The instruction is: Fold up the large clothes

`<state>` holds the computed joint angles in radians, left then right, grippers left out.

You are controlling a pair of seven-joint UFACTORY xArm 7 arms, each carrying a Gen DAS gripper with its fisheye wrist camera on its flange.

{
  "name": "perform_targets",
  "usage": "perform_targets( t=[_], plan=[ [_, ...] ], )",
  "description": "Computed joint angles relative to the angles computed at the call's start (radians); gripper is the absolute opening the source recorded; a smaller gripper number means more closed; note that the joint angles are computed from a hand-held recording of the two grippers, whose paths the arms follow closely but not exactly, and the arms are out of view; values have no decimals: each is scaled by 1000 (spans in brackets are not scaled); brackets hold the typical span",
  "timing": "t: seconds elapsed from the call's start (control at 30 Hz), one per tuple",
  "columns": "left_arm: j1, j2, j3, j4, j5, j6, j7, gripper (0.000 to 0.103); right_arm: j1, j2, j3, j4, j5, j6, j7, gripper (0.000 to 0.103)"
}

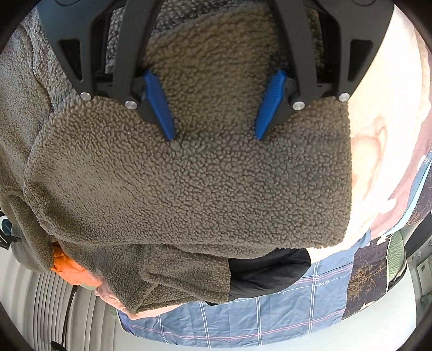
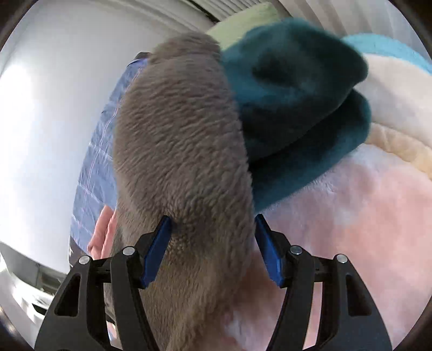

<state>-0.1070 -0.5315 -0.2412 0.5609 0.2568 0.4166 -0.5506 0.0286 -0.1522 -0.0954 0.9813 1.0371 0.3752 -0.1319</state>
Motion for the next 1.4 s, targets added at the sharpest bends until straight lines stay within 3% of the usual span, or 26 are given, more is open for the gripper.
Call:
perform_targets(
  t=[0.1, 0.17, 0.3, 0.47, 0.5, 0.53, 0.6, 0.63, 0.7, 0.8, 0.9, 1.03, 1.1, 1.2, 1.33, 1.4],
  plan=[
    [0, 0, 1, 0, 0, -1, 0, 64, 39, -29, -10, -14, 120, -48, -106, 13],
    [-1, -1, 1, -1, 0, -2, -1, 64, 13, -93, 78, -49, 32, -155, -45, 13],
    [-1, -3, 3, -3, -1, -6, -1, 64, 161, -228, 99, -57, -26, -209, -115, 13],
    [-26, -22, 42, -26, -42, -41, 23, 64, 266, -271, 310, -38, -306, -235, -131, 18],
    [-42, -36, 65, -42, -68, -63, 37, 65, 284, -248, 360, -25, -364, -223, -131, 22],
    [-67, -56, 98, -62, -103, -91, 58, 68, 314, -222, 388, -18, -404, -204, -138, 37],
    [-77, -138, 131, -116, -163, -145, 65, 85, 347, -169, 473, -14, -517, -120, -104, 52],
    [-70, -171, 131, -134, -177, -160, 64, 88, 334, -129, 525, -7, -604, -52, -54, 52],
    [-108, -253, 186, -178, -225, -196, 101, 90, 351, -71, 553, 6, -682, 35, -8, 52],
    [-181, -328, 271, -204, -299, -196, 175, 92, 383, -83, 556, -97, -738, -3, 16, 52],
    [-163, -320, 243, -179, -318, -150, 207, 92, 472, -137, 454, -143, -662, 3, -57, 62],
    [-176, -262, 202, -146, -340, -181, 232, 92, 571, -213, 284, -167, -524, 65, -119, 70],
    [-210, -244, 213, -137, -361, -197, 251, 92, 589, -227, 213, -181, -474, 60, -150, 70],
    [-222, -194, 177, -87, -346, -195, 285, 93, 541, -224, 195, -183, -442, 30, -74, 70],
    [-181, -170, 91, -53, -303, -183, 273, 93, 595, -207, 45, -168, -129, 20, -90, 70],
    [-160, -176, 67, -56, -297, -181, 240, 93, 602, -112, -4, -79, -7, 108, -127, 70]
  ],
)
